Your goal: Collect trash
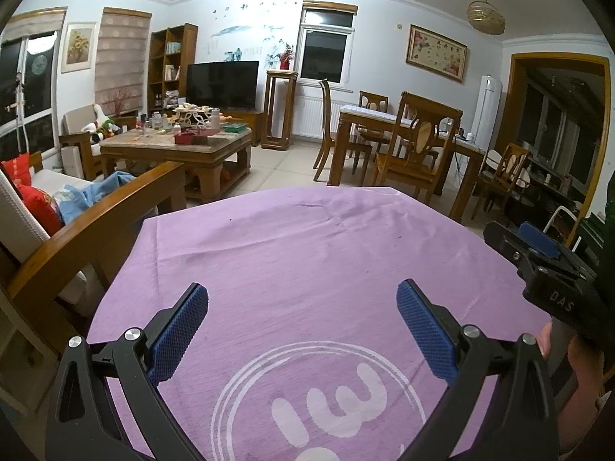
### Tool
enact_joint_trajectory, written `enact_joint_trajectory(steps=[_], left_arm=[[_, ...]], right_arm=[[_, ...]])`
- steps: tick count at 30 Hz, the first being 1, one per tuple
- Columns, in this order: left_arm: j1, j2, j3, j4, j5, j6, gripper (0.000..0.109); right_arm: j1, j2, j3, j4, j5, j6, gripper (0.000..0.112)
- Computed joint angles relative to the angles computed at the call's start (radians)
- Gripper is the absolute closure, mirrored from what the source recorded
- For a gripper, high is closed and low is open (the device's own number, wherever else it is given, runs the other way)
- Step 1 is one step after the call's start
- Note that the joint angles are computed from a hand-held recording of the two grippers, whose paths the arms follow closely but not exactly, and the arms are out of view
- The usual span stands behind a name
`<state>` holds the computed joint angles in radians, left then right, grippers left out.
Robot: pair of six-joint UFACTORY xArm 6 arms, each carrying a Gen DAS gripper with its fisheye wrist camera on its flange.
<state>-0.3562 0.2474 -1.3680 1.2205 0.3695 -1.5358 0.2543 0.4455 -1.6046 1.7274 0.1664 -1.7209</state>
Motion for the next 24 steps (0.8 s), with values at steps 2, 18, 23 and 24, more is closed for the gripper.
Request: enact_joint_trajectory(steps=[2,18,23,24], left_arm=[[-0.001,-0.004,0.005,0.002,0.003,-0.005,0.011],[-0.001,-0.007,0.009,0.001,0.007,-0.003,0.011],[0.001,-0.008,0.01,0.0,0.005,-0.001,0.011],[0.002,-0.01,0.013,0.001,0.003,-0.001,0.011]], right_arm=[[-0.001,0.001,0.0,0.004,0.002,-0.002,0.015],[0.002,0.0,0.0,-0.003,0.001,0.004,0.015],[0.001,0.0,0.0,-0.007,0.001,0.006,0.015],[0.001,0.001,0.0,-0.005,0.001,0.004,0.015]])
